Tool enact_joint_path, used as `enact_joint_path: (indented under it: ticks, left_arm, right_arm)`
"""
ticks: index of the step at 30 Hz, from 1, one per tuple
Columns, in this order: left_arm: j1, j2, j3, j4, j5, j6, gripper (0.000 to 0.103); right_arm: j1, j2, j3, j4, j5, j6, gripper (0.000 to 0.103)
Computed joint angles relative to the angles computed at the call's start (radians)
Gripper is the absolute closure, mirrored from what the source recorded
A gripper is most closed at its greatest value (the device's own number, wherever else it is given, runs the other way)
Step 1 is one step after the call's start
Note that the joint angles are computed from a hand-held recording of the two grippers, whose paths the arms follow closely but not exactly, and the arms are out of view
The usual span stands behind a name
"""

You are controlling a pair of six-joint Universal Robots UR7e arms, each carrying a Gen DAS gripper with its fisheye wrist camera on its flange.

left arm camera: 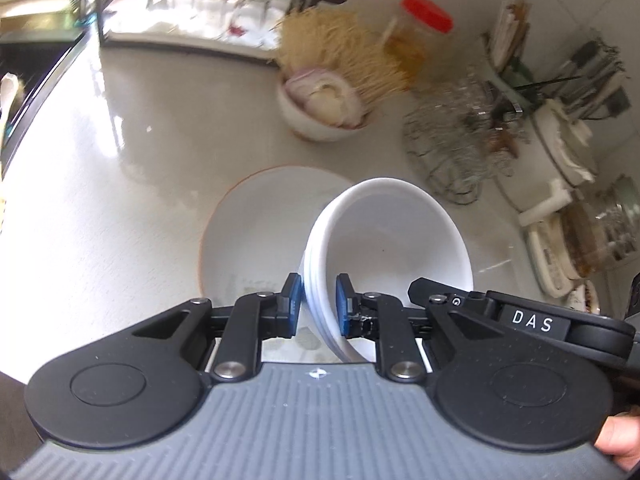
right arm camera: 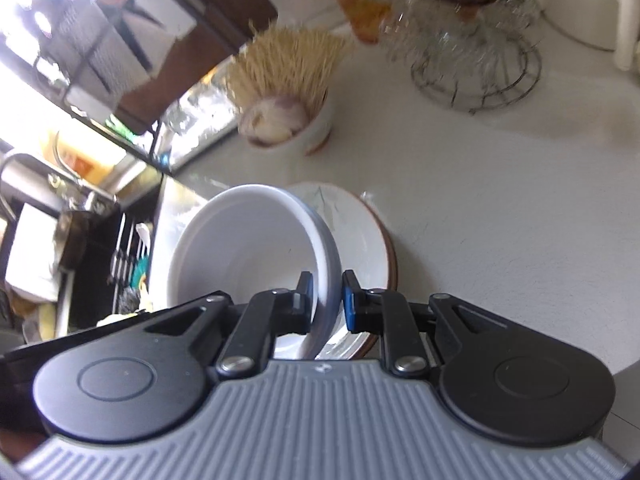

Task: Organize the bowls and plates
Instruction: 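Lift the stacked white bowls with both grippers and carry them over the leaf plate, then lower the stacked bowls onto the leaf plate with both grippers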

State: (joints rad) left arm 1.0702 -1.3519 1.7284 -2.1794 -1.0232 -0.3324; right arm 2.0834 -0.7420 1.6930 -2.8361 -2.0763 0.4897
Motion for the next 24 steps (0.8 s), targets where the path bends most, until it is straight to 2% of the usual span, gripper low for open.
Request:
enact_joint_path:
  ticks: [4, 15, 24]
  left_arm:
    - [0.025, 0.009, -0.007, 0.009, -0.001, -0.025, 0.082]
    - [0.069, 0.076, -0.070, 0.015, 0.000, -0.003, 0.082]
    - [0.088, 0.090, -0.077, 0.017, -0.015, -0.003, 0.082]
  right_arm:
    - [-0.012, 0.026, -0.037, 0.051, 0.016, -0.014, 0.085]
    - [-0.034, 0.079, -0.120, 0.133, 0.015, -0.062, 0.085]
    - [-0.038, 0.099, -0.128, 0.130, -0.003, -0.075, 0.083]
